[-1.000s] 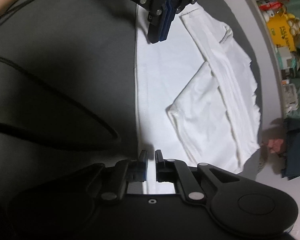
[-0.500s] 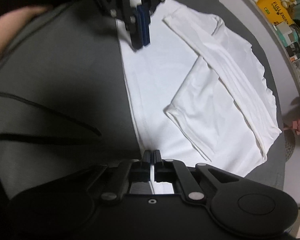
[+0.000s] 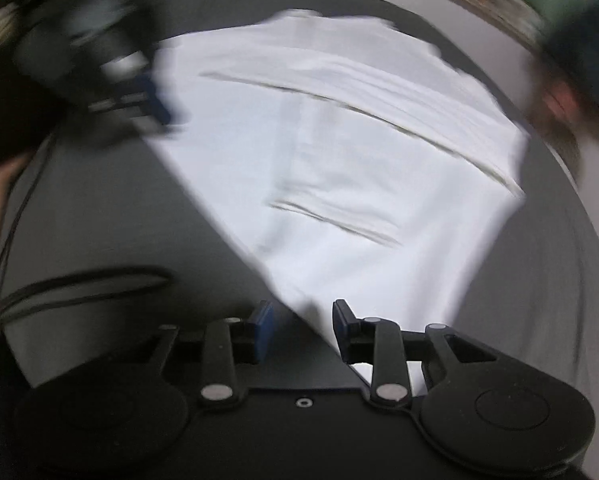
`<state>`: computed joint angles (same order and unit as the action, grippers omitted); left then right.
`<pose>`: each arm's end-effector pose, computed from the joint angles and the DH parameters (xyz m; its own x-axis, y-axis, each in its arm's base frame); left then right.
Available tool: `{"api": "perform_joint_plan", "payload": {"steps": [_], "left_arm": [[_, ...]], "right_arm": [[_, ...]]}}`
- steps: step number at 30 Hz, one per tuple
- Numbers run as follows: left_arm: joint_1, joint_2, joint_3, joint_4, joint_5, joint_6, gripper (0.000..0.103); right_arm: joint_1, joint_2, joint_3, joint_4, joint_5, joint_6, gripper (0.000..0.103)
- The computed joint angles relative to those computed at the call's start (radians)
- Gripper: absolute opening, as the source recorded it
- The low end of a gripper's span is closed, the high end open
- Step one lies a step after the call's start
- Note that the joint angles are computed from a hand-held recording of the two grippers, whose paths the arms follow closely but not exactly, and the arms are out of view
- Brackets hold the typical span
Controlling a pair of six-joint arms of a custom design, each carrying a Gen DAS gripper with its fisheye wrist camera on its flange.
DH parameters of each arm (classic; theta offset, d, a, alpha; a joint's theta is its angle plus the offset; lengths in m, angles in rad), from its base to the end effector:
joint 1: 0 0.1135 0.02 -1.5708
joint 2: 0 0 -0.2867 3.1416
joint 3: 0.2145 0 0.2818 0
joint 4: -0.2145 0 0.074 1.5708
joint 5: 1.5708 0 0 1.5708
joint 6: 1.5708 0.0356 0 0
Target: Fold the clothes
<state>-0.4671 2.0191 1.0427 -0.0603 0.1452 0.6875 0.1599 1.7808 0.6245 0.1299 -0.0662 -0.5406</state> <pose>0.3582 -0.1864 0.0833 -0.2694 0.8392 -0.4725 0.8829 0.4112 0.2268 0.2980 0.0505 0.0723 -0.6249 -0.6209 -0.4732 -0.5998 0.7698 -0.2180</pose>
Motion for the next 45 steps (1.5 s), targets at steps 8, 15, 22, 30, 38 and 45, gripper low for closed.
{"api": "perform_joint_plan", "payload": {"steps": [8,15,22,30,38,45], "left_arm": [[0.074,-0.053,-0.048,-0.033,-0.138,0.138,0.006],[0.181,-0.001,0.014,-0.160,-0.113,0.044,0.006],[0.292,0.004,-0.003,-0.162,-0.097,-0.072,0.071],[0.340,-0.052,-0.003,-0.148,0.042,-0.134,0.071],[0.375,-0.037,0.099,0.041,0.260,-0.424,0.075],[0.395,0.181,0.379,0.126,0.212,-0.761,0.086]], "right_arm": [[-0.002,-0.014,-0.064,0.055,0.087,0.017,0.046],[-0.075,0.064,0.039,0.041,-0.046,0.403,0.047],[-0.165,0.154,0.110,-0.028,-0.133,0.451,0.045],[-0.150,0.038,0.072,-0.078,-0.096,0.409,0.054],[-0.199,0.017,0.120,0.037,-0.203,0.528,0.069],[-0.216,0.185,0.451,0.009,-0.267,0.630,0.087]]}}
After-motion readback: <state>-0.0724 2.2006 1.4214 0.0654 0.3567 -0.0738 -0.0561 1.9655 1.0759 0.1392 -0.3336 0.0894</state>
